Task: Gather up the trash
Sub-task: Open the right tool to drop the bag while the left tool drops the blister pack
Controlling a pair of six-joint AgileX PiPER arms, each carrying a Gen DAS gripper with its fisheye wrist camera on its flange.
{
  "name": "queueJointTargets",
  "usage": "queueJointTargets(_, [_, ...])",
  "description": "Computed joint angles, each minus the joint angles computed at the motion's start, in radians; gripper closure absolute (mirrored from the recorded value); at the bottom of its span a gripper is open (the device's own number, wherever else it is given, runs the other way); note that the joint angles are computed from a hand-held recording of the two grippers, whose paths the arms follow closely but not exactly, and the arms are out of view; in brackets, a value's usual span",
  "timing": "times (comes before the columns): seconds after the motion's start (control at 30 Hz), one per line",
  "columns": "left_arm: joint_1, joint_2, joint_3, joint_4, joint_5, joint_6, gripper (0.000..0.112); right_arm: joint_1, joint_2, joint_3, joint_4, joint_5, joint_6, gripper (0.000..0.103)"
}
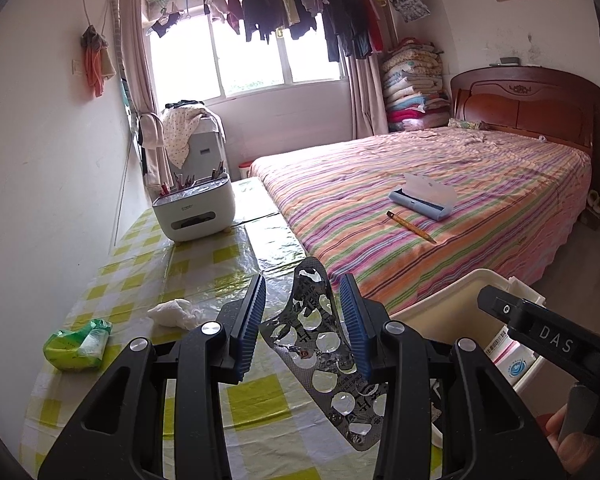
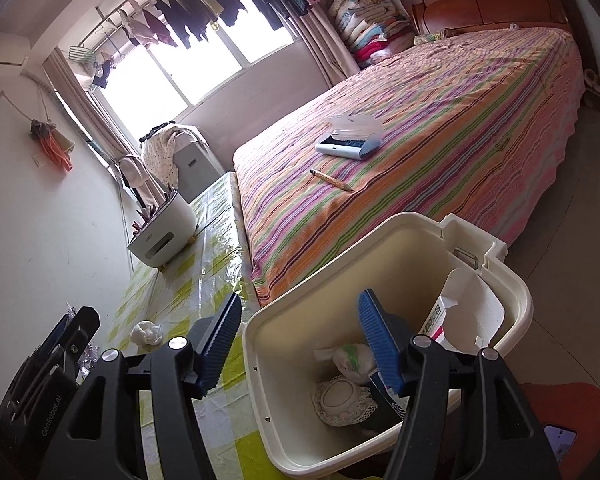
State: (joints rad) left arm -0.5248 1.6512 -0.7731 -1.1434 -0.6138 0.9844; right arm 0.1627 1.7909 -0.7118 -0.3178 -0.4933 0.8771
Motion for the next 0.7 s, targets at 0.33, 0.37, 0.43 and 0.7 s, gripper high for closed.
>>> queueJointTargets(0.33, [-0.006,0.035,-0.055,-0.001,0.093,0.005,0.074,-0.069,-0.008,0.061,0.003,-0.107,0.085,0.043])
queueJointTargets(0.37, [0.002,0.038,-0.064,0.003,0.119,-0.002,0.074,-0.071,-0.009,0.066,0.008,-0.115,0.083,0.043])
queueJointTargets(0.43, [0.006,0.052,-0.08,0.005,0.143,-0.01,0.074,-0.074,-0.014,0.077,0.023,-0.129,0.073,0.043])
queueJointTargets(0.7, [-0.064,0.139,-0.13,0.003,0.073,0.024,0.074,-0.111,-0.031,0.155,0.104,-0.254,0.059,0.043])
